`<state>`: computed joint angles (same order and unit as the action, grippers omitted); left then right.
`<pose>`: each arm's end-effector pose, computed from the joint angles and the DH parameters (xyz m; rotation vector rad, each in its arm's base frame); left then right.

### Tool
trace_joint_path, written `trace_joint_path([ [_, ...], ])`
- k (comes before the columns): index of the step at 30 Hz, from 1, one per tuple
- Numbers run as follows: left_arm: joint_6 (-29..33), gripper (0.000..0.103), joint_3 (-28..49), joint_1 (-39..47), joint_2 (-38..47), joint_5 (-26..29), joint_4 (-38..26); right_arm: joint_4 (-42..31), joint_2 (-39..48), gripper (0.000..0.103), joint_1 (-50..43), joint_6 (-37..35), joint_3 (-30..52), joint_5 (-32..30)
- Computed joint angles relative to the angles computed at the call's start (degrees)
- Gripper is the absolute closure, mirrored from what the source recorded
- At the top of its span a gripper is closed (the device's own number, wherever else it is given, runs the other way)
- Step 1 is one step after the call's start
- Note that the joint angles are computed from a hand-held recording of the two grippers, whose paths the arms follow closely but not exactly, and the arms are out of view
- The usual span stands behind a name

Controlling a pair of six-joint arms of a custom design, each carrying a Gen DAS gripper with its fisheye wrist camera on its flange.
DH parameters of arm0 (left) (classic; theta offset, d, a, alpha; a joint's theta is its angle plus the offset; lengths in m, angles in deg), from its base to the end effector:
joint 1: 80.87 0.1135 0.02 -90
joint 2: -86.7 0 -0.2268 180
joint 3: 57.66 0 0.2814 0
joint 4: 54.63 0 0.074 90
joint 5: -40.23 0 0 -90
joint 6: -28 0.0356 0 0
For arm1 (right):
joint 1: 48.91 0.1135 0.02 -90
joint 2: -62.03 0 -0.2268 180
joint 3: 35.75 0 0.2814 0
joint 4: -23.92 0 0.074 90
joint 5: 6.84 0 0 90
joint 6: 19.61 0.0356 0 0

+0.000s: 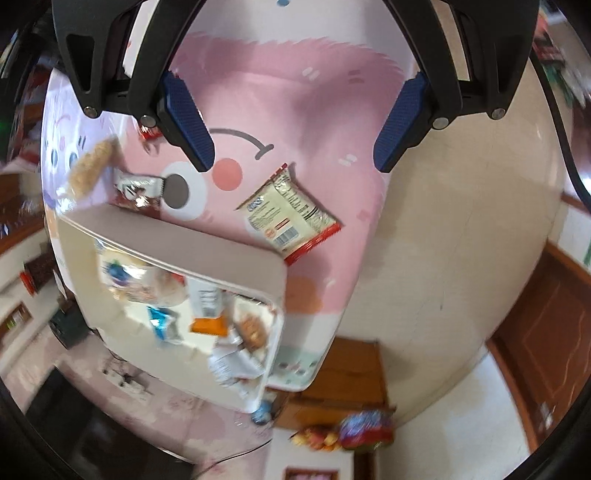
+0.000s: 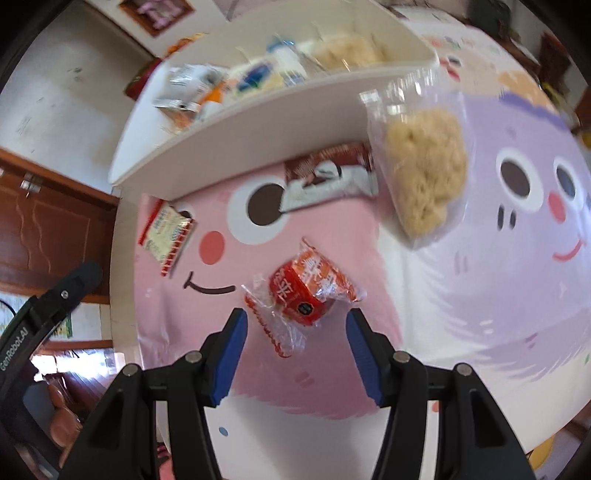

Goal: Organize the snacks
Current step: 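Withdraw both tools and move the right tool over the red-wrapped candy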

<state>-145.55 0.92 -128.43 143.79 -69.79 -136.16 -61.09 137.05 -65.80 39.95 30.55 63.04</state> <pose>0.1417 -0.1369 0.2054 -0.8907 2.6050 -0.0173 0.2261 -0.0558 0.1827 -0.3383 2.9950 0.5291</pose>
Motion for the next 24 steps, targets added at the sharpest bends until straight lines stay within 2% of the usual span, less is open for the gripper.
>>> trace_joint_path([
  [7,2.54,0.016,-6.47,10.51,1.22,5.69,9.99,5.72,1.47,0.047,5.34,7.66,-3.17,1.93],
  [15,6.30,0.016,-2.33,15.52,13.09,6.92,15.99,11.98,-1.51,0.046,11.93,13.87,-7.52,6.63],
  [18,6.13,0.016,-0.76,16.54,16.77,6.85,16.15,13.93,-4.25,0.051,15.01,14.83,-9.24,8.70],
  [20,5.95,0.020,0.03,17.02,18.91,6.78,16.09,14.73,-6.00,0.054,16.50,14.51,-10.33,9.30],
  [22,6.01,0.029,0.52,17.51,20.81,7.30,16.51,15.07,-7.34,0.055,17.30,14.11,-11.07,9.53],
  [24,6.46,0.031,0.74,18.31,22.64,8.24,17.88,15.01,-7.52,0.055,17.74,14.06,-11.03,9.34],
])
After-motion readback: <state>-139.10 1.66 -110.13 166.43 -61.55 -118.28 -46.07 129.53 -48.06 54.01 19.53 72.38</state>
